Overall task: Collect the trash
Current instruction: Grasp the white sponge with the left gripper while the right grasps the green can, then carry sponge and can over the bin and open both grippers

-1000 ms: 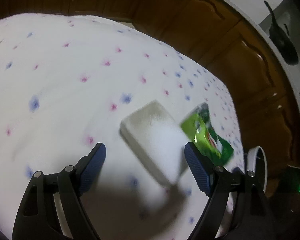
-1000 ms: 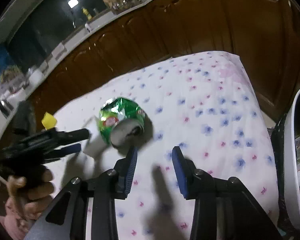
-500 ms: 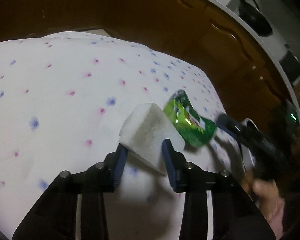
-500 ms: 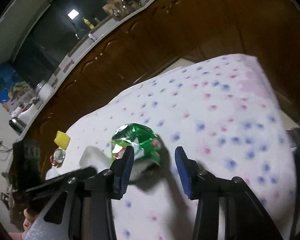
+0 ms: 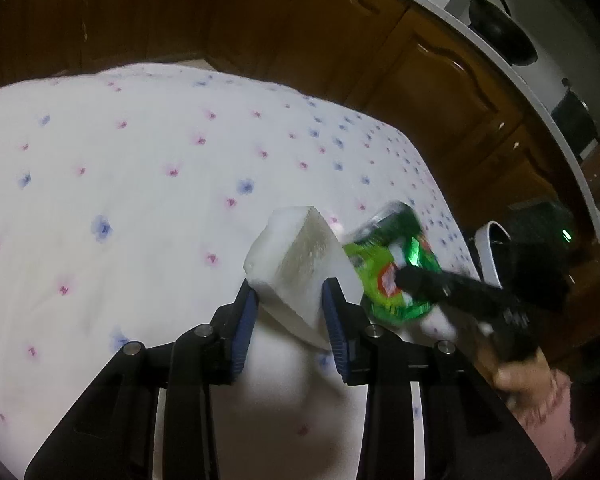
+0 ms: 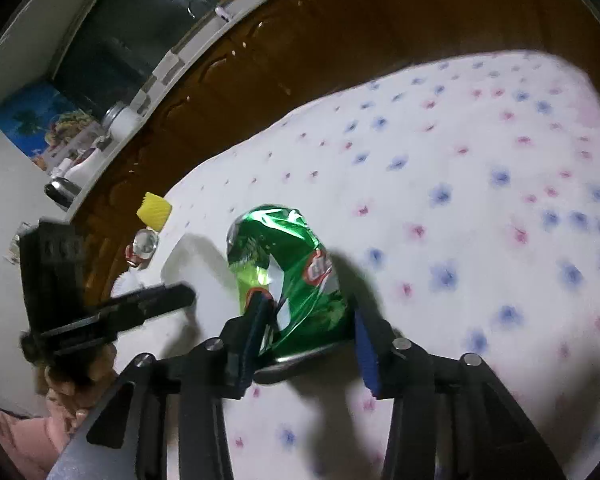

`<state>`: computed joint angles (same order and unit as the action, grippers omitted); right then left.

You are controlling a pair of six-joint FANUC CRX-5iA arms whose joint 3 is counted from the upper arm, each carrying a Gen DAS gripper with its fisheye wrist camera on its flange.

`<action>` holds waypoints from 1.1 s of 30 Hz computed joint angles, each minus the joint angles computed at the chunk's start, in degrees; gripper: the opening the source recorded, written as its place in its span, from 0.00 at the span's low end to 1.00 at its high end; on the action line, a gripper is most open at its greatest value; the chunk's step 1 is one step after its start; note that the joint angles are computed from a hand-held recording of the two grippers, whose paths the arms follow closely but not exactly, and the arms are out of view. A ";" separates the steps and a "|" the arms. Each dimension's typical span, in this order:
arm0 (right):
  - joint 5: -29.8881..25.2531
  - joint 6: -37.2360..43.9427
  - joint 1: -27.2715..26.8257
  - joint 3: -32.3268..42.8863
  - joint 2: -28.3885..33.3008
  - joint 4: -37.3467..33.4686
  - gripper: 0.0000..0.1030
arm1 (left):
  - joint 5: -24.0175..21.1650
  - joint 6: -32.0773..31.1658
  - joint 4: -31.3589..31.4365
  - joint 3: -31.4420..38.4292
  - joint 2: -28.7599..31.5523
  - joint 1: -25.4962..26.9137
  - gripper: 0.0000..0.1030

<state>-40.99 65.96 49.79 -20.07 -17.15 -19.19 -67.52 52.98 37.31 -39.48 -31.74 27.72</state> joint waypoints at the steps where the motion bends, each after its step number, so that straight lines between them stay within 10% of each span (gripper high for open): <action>1: 0.85 -2.42 0.87 -1.21 -1.14 1.92 0.38 | 0.82 0.19 0.09 -0.36 -0.75 -0.48 0.31; 8: 5.31 -41.03 12.39 -18.88 -16.61 34.38 0.32 | 2.84 0.21 2.51 -2.26 -4.60 -3.74 0.23; 15: -13.78 -67.15 30.09 -27.96 -26.25 62.92 0.32 | 4.32 2.28 1.92 -1.99 -6.06 -11.10 0.23; 33: -52.17 -77.89 55.28 -29.46 -37.36 75.00 0.32 | 10.87 10.56 -2.36 3.71 -2.10 -32.25 0.23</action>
<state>-93.16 -11.93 105.07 -49.53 -54.51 55.81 -56.65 63.54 34.95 -35.77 -33.84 -4.52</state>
